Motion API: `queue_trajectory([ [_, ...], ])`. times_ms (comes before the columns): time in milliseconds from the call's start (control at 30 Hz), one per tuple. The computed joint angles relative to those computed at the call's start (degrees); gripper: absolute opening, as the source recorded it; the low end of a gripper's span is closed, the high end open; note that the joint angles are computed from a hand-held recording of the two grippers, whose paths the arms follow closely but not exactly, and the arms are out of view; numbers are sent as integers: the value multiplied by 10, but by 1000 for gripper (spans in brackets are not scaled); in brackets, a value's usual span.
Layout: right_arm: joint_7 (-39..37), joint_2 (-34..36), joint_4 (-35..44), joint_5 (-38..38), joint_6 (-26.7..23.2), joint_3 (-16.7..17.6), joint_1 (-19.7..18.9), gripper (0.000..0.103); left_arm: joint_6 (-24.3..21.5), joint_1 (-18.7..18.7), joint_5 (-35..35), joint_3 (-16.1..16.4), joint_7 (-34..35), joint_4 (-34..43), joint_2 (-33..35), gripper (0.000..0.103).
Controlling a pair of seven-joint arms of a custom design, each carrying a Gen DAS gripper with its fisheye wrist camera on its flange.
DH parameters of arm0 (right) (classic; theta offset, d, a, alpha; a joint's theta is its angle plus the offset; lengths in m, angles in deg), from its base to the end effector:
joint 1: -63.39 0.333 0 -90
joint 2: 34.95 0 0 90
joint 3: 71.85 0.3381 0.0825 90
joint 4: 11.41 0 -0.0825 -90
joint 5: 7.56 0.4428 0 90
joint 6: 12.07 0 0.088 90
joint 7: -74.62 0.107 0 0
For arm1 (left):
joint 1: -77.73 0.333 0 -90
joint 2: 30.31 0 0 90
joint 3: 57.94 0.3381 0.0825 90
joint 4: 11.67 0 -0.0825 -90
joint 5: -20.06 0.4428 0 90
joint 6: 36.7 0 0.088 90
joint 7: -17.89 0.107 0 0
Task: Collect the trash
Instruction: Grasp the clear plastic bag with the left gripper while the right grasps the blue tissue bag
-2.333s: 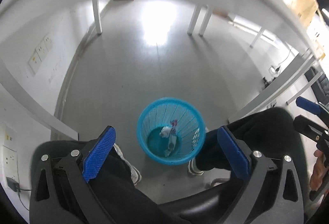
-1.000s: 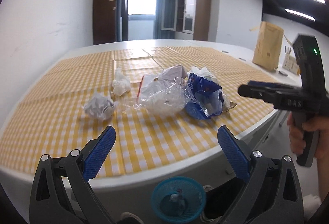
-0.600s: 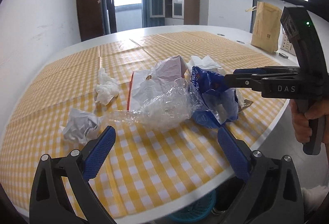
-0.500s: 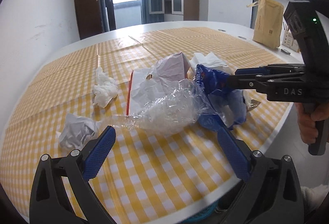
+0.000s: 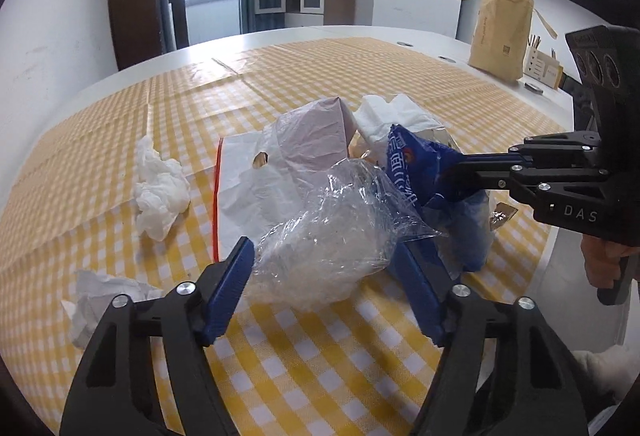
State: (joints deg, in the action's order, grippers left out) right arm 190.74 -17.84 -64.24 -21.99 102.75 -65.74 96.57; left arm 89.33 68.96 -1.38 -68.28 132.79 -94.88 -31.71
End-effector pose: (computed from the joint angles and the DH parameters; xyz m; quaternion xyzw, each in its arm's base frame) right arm 0.5653 0.4180 0.8497 -0.7178 0.5731 -0.1902 0.3466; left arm 0.5983 -0.2229 0.8045 -0.3963 0.8212 -0.3804 0.1546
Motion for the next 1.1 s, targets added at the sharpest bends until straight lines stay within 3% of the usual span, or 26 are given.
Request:
queue_trajectory([
  [133, 13, -24, -36, -9, 29, 0, -1, 4, 46, -4, 9, -3, -4, -32, -20, 60],
  [333, 59, -67, -99, -26, 88, 6, -7, 3, 105, -10, -12, 0, 5, -78, -58, 60],
  [533, 76, -100, -135, -36, 110, 18, -17, 3, 108, -13, -81, 17, -5, -87, -83, 60],
  [900, 92, -159, -211, -102, 154, 40, -18, 3, 145, -21, -90, 25, -48, -142, -150, 60],
  [1100, 117, -194, -255, -102, 173, 49, -31, 3, 149, -22, -94, 31, -86, -176, -186, 60],
])
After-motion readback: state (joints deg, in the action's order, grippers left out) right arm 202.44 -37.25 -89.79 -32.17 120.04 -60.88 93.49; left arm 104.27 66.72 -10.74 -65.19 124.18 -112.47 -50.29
